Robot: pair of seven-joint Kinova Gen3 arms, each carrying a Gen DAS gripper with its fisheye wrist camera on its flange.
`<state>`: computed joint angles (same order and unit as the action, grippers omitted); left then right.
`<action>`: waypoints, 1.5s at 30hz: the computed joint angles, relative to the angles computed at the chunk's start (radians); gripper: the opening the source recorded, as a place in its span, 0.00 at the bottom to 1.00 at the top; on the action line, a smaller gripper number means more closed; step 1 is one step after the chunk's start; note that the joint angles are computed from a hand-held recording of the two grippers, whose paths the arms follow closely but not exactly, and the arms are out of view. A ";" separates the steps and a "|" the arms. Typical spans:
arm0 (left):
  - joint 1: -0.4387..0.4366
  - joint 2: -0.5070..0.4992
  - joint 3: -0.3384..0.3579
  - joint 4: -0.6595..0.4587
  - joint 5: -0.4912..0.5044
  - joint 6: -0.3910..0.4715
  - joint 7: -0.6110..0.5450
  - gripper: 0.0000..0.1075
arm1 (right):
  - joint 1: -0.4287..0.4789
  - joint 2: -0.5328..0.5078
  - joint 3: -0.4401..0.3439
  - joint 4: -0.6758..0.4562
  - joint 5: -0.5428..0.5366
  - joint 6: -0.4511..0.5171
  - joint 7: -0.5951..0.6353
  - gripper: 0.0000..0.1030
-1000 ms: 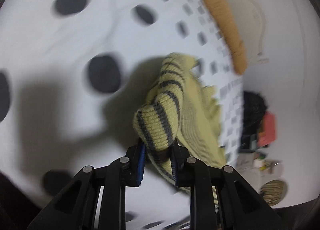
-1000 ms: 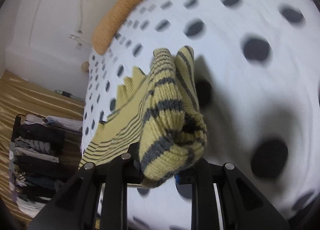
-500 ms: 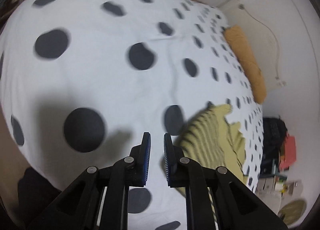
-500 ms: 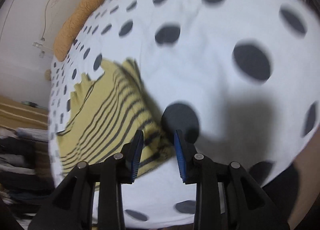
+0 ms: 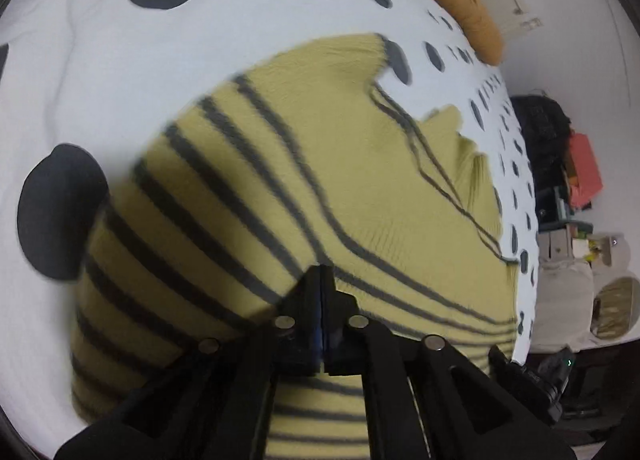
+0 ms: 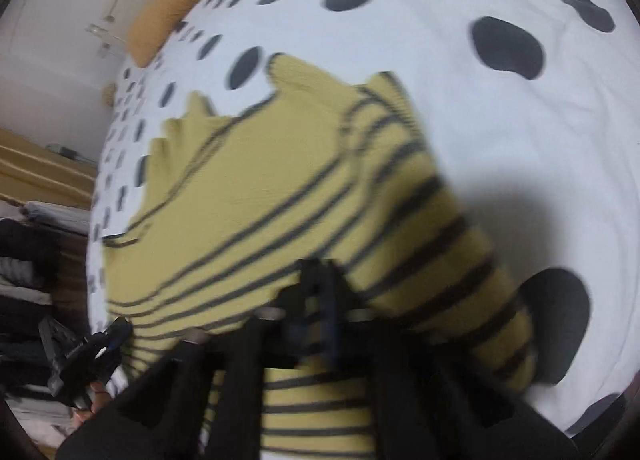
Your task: Fold large clothes
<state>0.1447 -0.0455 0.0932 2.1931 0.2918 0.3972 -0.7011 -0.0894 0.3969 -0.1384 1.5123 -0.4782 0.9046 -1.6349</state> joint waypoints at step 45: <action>0.249 0.022 0.123 -0.159 -0.633 0.352 0.762 0.01 | -0.162 -0.018 -0.049 0.039 0.019 0.032 0.031 0.00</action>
